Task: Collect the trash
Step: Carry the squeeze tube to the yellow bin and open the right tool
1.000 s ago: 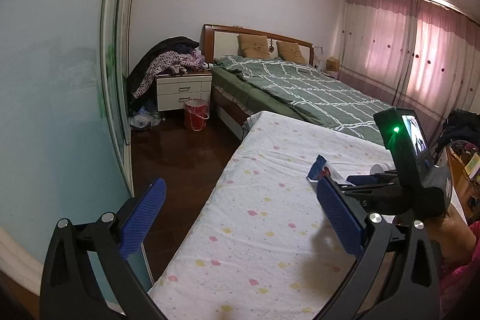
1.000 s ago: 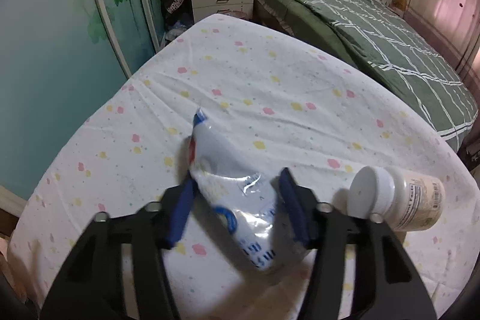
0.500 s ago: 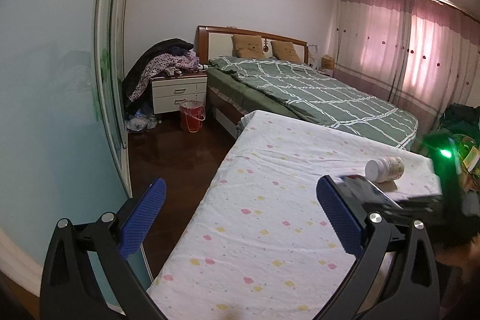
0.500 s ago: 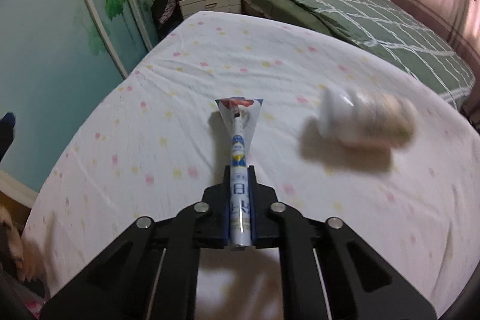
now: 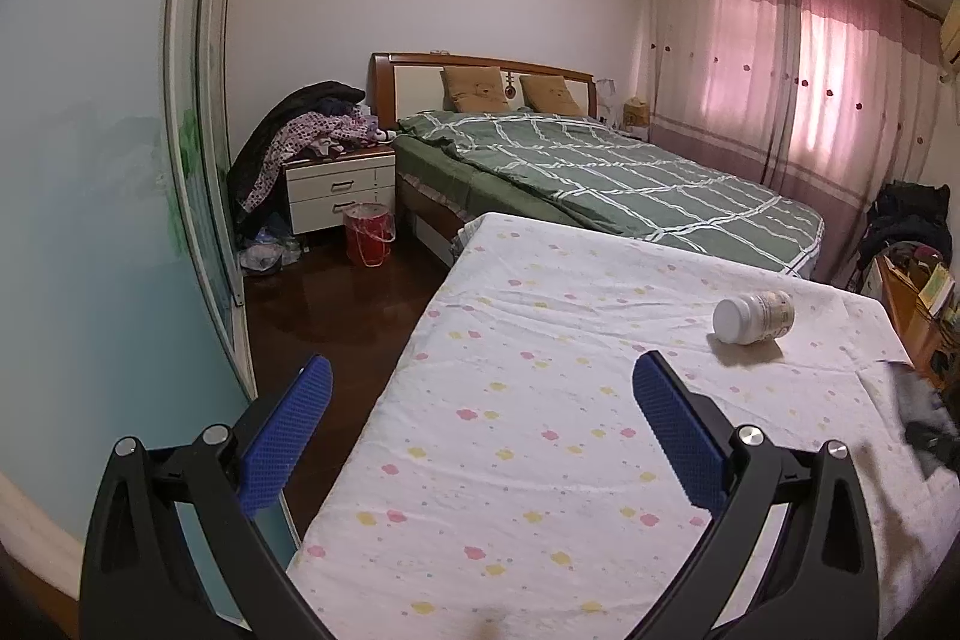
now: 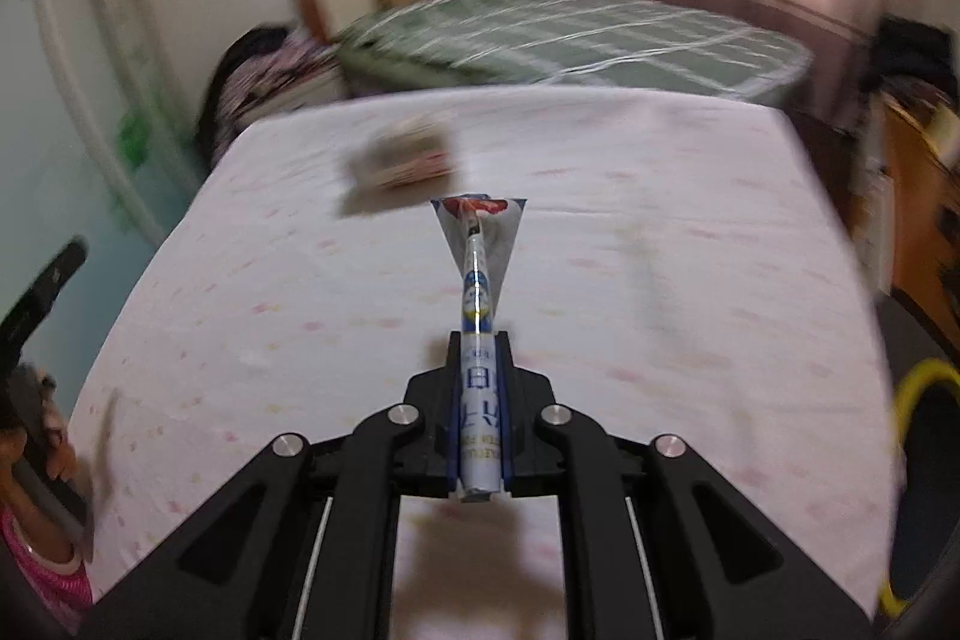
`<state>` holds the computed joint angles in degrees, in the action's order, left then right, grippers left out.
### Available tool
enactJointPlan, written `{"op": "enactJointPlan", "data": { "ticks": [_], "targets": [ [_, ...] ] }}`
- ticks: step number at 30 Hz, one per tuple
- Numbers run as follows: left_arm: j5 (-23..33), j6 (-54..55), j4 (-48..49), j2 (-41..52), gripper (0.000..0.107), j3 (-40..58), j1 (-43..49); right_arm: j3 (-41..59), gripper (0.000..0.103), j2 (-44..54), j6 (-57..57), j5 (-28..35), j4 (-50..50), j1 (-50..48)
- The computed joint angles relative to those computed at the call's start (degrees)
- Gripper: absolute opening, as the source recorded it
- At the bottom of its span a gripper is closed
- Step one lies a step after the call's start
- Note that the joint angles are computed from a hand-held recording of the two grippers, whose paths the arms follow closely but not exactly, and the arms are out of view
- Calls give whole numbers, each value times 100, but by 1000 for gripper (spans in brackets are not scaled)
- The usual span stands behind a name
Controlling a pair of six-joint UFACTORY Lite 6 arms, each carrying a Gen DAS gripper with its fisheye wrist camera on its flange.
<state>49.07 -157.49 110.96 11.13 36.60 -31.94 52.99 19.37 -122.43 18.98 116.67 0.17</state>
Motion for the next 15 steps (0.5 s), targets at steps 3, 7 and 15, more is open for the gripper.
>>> {"op": "enactJointPlan", "data": {
  "ticks": [3,7,15],
  "targets": [
    [-9,26,11,21,99,19,-26,-338,9,-282,0,193,51,-784],
    [-14,96,-2,94,99,88,-54,-430,9,-342,351,403,-483,-1946],
    [-42,158,-3,98,99,101,-73,623,9,625,853,90,-1021,-3695]
  ]
}}
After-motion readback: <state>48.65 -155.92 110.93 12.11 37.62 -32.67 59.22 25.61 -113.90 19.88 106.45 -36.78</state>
